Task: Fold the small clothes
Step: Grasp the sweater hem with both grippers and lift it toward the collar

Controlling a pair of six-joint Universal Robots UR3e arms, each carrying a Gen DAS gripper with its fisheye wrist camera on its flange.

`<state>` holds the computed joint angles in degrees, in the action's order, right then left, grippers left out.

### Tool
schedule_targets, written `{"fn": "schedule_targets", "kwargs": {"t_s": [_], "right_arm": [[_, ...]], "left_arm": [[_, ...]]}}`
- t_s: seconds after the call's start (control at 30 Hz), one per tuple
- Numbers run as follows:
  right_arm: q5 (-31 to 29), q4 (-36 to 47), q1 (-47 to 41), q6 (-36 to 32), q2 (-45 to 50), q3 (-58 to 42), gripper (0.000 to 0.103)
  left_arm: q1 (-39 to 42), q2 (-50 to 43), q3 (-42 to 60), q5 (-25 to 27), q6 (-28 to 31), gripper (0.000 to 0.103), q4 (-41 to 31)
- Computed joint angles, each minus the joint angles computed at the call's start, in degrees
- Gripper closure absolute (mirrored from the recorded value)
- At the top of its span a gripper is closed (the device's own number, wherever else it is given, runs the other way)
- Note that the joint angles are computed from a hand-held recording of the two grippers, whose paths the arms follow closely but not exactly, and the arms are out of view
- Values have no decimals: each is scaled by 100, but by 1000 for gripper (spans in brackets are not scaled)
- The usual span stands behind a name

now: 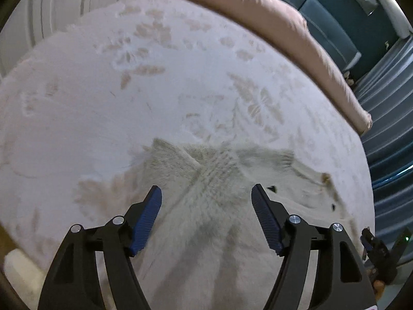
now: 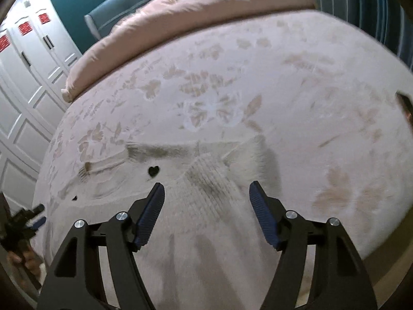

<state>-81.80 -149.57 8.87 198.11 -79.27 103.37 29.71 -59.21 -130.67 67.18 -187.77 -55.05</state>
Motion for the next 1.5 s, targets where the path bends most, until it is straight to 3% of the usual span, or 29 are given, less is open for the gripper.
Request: {"fn": "schedule_targets", "kwargs": {"t_s": [0.03, 0.07, 0.1, 0.13, 0.17, 0.27, 0.4, 0.53, 0.67, 0.77, 0.87, 0.93, 1.0, 1.07, 1.13, 1.2, 1.33, 1.4, 1.43, 1.5], "right_arm": [[28, -15, -15, 36, 143, -12, 40], [-39, 14, 9, 40, 318, -89, 48], [-47, 57, 21, -15, 399, -114, 67], [-2, 123, 12, -101, 442, -136, 94], [87, 176, -7, -188, 476, -177, 94], [191, -138, -52, -328, 86, -58, 96], [829, -858, -532, 28, -805, 102, 96], [522, -1080, -594, 85, -372, -166, 96], [16, -370, -444, 114, 1229, -739, 96], [-91, -446, -359, 176, 1404, -781, 94], [-124, -110, -281, 336, 1056, -897, 87], [-598, -247, -36, 406, 518, -718, 84], [-420, -419, 203, 438, -2, -463, 80], [-165, -478, 626, 419, -187, -344, 80], [116, -409, 1294, 521, 7, -455, 80], [457, -265, 1943, 544, 473, -722, 80], [89, -114, 2678, 531, 899, -733, 84], [40, -332, 2437, 543, 467, 61, 88], [78, -387, 2242, 560, 179, 448, 97], [218, -190, 1598, 461, -660, 1326, 100]], "left_arm": [[19, -90, -110, -57, 42, 38, 131], [28, -221, -181, -157, 193, 56, 261], [13, -306, -157, -167, 367, 69, 247], [27, -362, -89, -226, 599, 88, 144], [55, -261, -62, -216, 665, 95, 94], [325, 94, 242, -507, 894, 97, -294], [821, 488, 1128, -992, 1043, 97, -769], [494, -294, 1239, -465, 627, 97, 181], [-389, -1898, 615, 868, 338, 97, 1500], [-333, -2041, 42, 839, 176, 95, 2321], [-549, -1865, 421, 1067, 188, 88, 1821], [-857, -1468, 699, 1527, 146, 88, 1450], [-1073, -835, 863, 1751, 26, 89, 1015], [-1086, -76, 861, 1336, -85, 89, 588], [-1593, 357, 861, 1039, -462, 89, 328], [-2541, 150, 834, 1115, -915, 88, 383], [-3731, -468, 450, 1664, -1426, 88, 608], [-3532, -63, -32, 1681, -1415, 88, 403], [-3292, 303, -237, 1570, -1299, 92, 220], [-2704, 1201, -427, 1501, -895, 94, -718]]}}
